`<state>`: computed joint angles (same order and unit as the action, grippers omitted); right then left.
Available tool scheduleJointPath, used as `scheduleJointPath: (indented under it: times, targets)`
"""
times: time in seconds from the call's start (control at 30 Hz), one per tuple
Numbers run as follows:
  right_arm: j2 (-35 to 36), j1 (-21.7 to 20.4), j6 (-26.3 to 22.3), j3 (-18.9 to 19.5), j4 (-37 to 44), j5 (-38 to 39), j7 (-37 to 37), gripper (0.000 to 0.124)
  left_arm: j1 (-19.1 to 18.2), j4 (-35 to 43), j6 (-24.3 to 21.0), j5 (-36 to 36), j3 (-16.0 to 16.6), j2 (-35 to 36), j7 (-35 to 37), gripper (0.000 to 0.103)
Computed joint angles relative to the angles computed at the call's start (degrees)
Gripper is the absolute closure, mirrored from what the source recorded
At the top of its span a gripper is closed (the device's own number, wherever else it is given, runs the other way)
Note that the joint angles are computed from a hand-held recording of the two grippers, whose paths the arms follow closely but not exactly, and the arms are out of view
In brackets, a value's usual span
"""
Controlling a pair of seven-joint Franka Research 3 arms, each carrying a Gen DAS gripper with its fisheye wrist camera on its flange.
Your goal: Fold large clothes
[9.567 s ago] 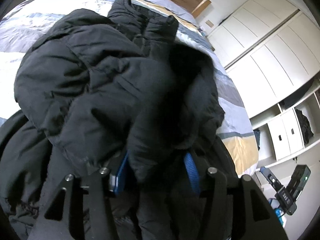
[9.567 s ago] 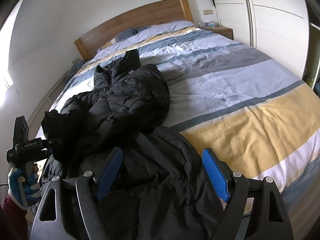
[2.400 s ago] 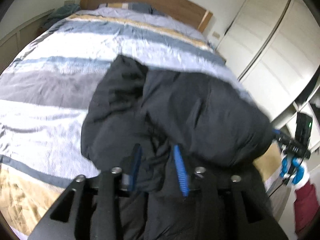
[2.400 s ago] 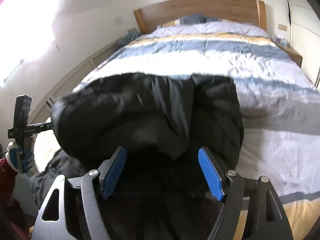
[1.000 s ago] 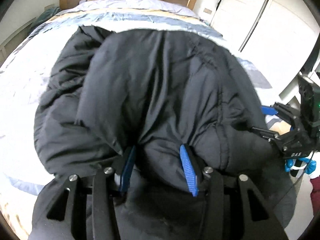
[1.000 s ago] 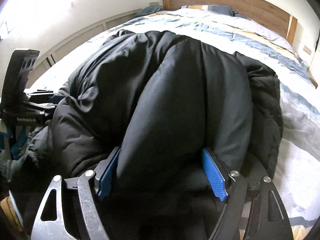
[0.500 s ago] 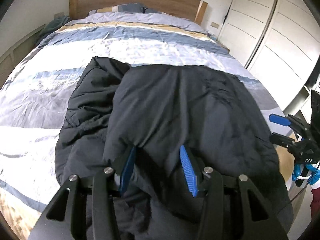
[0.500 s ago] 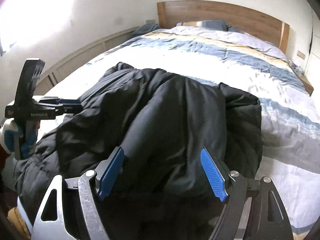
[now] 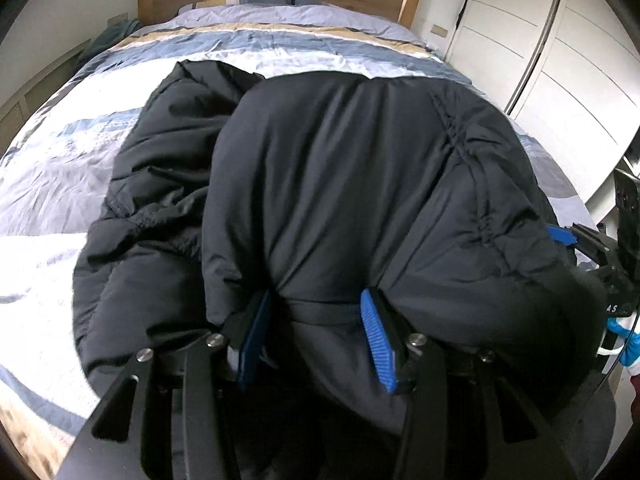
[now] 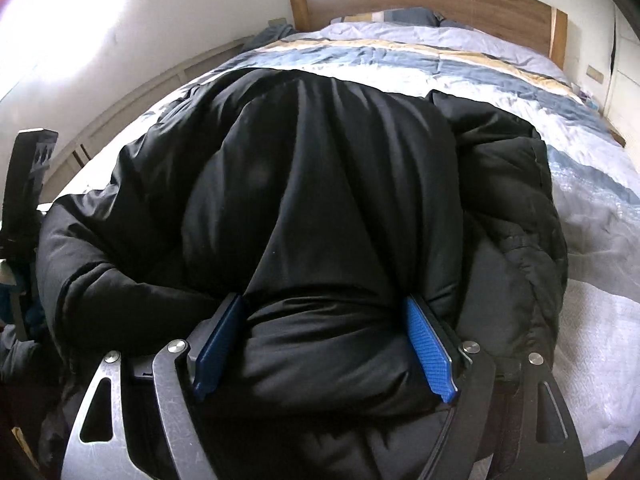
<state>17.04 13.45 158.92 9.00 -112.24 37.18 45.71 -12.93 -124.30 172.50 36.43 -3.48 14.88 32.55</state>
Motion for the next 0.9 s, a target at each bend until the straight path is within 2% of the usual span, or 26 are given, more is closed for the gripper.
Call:
scheduleJointPath:
  times: [0.13,0.27,0.53,0.67,0.83,0.9]
  targets:
    - [-2.8,0.9,-0.2,-1.0,-1.7,-2.5,2.1,0.045,-0.6,-3.0,1.3,1.2,0.1,-3.8,-2.3,0.058]
    - [-5.5,1.5,0.9,-1.9,-5.4,-4.7,2.6,0.045,-0.4,-4.6,-1.6,1.8,-1.7,-4.6,-2.0,0.058]
    - [-12.2,1.8,0.3,-3.2,-12.6,-6.2,6.1,0.045,0.5,-10.2,-0.9,4.9,-3.0,-10.8,-8.2,0.058]
    - [-17.2,1.8,0.2,-3.8,-17.1,-1.8,3.2,0.045,2.4,-15.2,-0.1,4.7,-5.0,-16.0,-10.5,0.058]
    - [-24.1,2.5,-0.7,-6.1,-22.8,4.2,-0.2,0.045,4.0,-22.1,0.0,-0.5,-7.4,-23.3,-8.9,0.058]
    - [-26.3,2.7,-0.3,-7.0,-24.6,4.8,-0.3,0.045,4.1,-24.7,0.0,-3.0,-8.0,-26.2,-7.7,0.051]
